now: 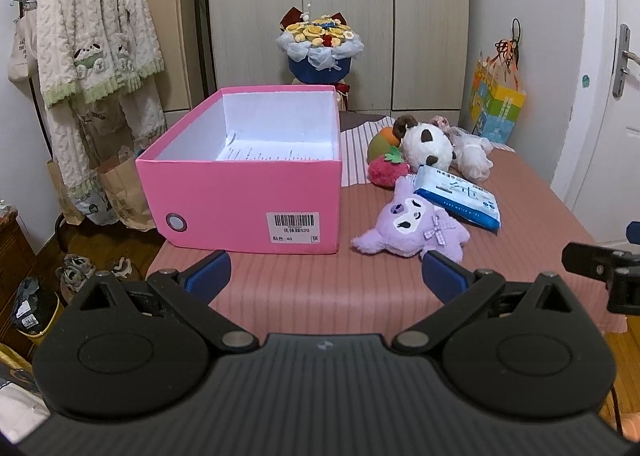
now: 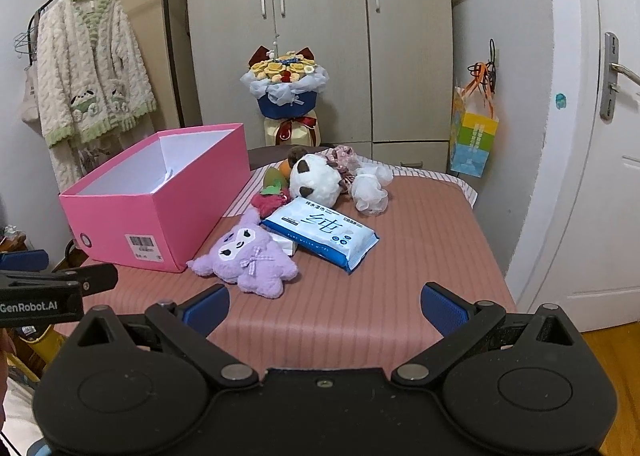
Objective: Organize soft objects
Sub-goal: 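Move the left tool to the purple plush and close on it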
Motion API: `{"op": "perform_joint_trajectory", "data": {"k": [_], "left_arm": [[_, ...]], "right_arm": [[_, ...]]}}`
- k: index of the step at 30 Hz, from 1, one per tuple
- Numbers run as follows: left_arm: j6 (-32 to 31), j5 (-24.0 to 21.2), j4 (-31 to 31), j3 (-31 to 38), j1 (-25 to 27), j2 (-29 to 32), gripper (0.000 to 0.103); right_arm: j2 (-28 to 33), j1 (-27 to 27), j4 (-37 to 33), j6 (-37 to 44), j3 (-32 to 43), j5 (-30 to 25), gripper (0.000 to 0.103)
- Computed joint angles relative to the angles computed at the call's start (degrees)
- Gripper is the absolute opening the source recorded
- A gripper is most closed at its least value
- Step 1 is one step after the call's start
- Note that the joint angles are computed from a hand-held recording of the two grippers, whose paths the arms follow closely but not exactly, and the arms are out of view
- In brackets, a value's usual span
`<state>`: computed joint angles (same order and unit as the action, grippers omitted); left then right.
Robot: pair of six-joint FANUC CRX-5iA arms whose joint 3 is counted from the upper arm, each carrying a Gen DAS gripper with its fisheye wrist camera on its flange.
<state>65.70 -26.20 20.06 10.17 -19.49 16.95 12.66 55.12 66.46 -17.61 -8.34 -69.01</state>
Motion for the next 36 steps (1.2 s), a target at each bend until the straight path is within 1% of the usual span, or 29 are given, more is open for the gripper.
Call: {"op": "perform_joint_trajectory", "data": {"k": [4,7,11,13,14,15,16,17,18,19,21,22,23,25,26,27,29,31,33,35,36], "left_arm": [[0.5,0.7,-0.5,0.2,-0.2,-0.2,0.103],[0.7,0.2,-0.4,1.1,-0.4,0.2,0.103],[0.4,0.1,0.2,2.3,-0.9,1.0,0.103],[-1.7,1.0,2.8,1.9,-1.2,1.2,0.103],[-3.7,1.6,5.3,1.4,-1.3,1.4,0.103],[-6.6,2.5,8.9,0.5,-1.5,1.6,0.103],[-9.9,3.8,13.3,-0.7,-1.8,1.8,0.103],[-12.6,4.9,17.0,-1.7,-2.1,2.0,0.103],[-13.7,5.4,18.8,-1.8,-2.4,2.4,0.103],[-13.5,5.5,18.7,-1.2,-2.7,3.0,0.103],[-11.6,4.7,16.4,0.8,-3.0,4.4,0.100],[-12.2,4.1,17.3,1.3,-3.1,5.1,0.100],[-13.5,3.1,19.5,1.9,-3.2,6.0,0.100],[-13.6,0.8,21.5,3.6,-3.3,8.0,0.100],[-12.8,0.0,21.4,4.7,-3.5,9.0,0.099],[-12.1,0.0,21.1,5.3,-3.7,9.8,0.097],[-10.6,-0.2,20.0,6.9,-4.1,11.4,0.095],[-10.2,-1.6,19.9,8.4,-4.2,12.9,0.092],[-9.2,-2.9,19.8,10.0,-4.3,14.4,0.087],[-7.7,-2.4,19.4,10.8,-4.5,15.4,0.085],[-6.1,-2.1,18.7,11.5,-4.7,16.1,0.085]], "right_arm": [[-0.3,0.4,2.9,2.2,-0.8,-0.5,0.103],[-0.2,0.2,4.7,3.8,-1.2,-0.8,0.103],[-0.8,-1.0,7.2,5.1,-2.9,1.2,0.103],[-2.4,-2.5,10.4,3.0,-5.8,4.9,0.103],[-3.8,-3.8,12.8,1.0,-7.9,8.4,0.103],[-5.3,-5.3,15.1,-0.9,-10.1,12.3,0.103],[-6.2,-6.5,17.0,-2.2,-11.4,15.0,0.103],[-6.6,-7.6,18.6,-2.9,-12.3,16.9,0.103],[-6.6,-8.5,20.1,-2.7,-12.7,18.0,0.103],[-6.5,-9.3,21.3,-1.7,-12.9,18.9,0.103],[-6.2,-10.8,22.8,0.3,-13.2,21.2,0.102],[-6.2,-11.9,23.8,0.2,-13.6,23.1,0.102],[-6.3,-13.0,24.3,0.1,-13.8,25.3,0.102],[-6.1,-15.1,23.7,1.0,-13.6,30.1,0.101],[-5.9,-16.2,23.6,1.4,-13.5,32.4,0.099],[-5.6,-17.1,23.3,2.0,-13.3,34.5,0.097],[-4.9,-19.1,24.2,2.6,-13.3,38.5,0.095],[-4.1,-21.5,27.6,1.3,-13.3,42.5,0.094],[-3.4,-24.4,34.3,-2.4,-13.5,46.2,0.093],[-2.6,-26.2,37.6,-3.7,-13.0,48.5,0.092],[-2.1,-27.5,40.7,-5.3,-12.6,50.1,0.092]]}}
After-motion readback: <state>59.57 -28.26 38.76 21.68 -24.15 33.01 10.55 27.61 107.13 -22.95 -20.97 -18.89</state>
